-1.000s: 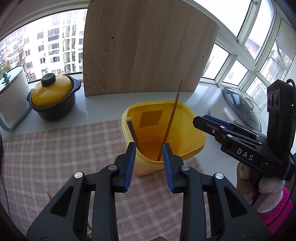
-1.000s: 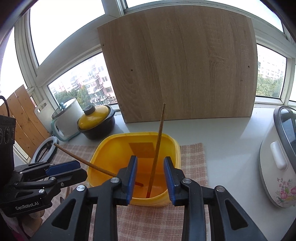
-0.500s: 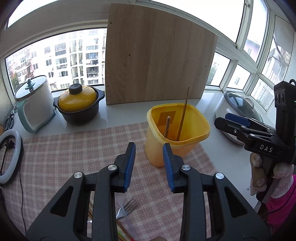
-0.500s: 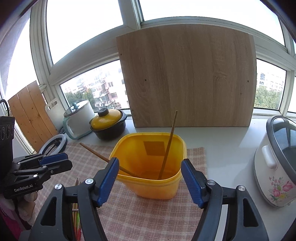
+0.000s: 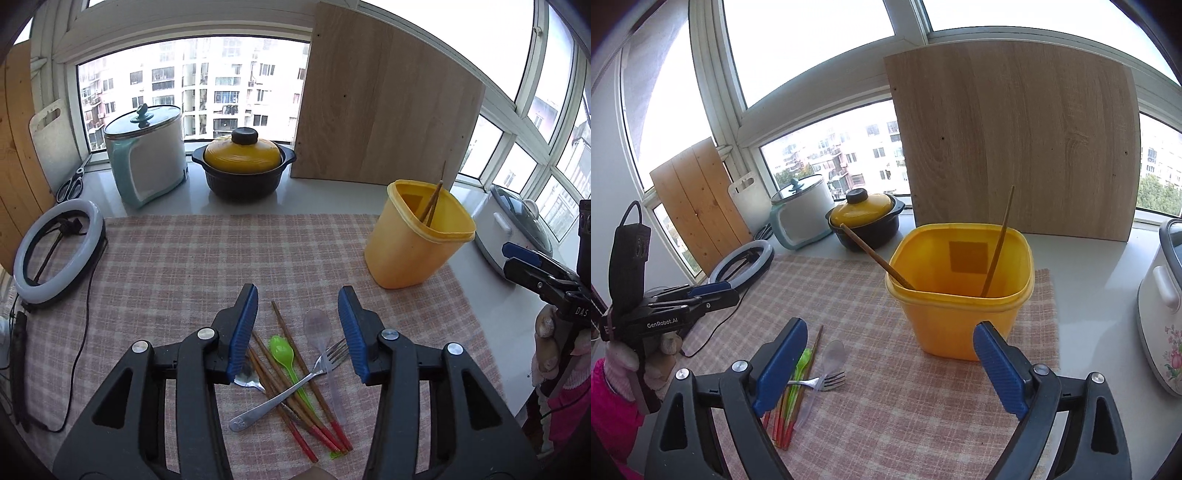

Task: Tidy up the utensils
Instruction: 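Move both tools back down to the remaining utensils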

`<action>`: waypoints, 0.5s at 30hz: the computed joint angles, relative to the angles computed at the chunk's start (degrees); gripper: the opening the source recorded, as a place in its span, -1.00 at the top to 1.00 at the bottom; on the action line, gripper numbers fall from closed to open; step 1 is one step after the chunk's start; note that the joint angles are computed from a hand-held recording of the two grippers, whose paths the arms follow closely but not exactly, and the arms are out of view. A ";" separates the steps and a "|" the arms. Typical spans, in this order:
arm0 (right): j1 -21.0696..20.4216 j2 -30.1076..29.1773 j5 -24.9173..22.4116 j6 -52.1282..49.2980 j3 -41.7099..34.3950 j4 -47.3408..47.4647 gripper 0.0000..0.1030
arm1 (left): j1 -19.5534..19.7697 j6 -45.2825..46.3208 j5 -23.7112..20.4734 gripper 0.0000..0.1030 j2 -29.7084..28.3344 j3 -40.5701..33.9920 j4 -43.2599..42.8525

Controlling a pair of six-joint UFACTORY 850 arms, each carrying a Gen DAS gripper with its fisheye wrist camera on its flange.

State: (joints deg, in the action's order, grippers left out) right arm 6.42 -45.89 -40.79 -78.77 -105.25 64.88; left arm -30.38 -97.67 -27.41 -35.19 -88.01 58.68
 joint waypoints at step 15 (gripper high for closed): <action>4.79 -4.54 -2.95 2.73 -0.42 -7.58 -0.57 | 2.05 -2.71 7.32 0.11 2.79 11.06 -7.10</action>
State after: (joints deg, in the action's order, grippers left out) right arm 11.21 -50.43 -43.74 -76.04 -105.67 57.31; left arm -28.33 -100.39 -20.09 -32.40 -76.95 51.59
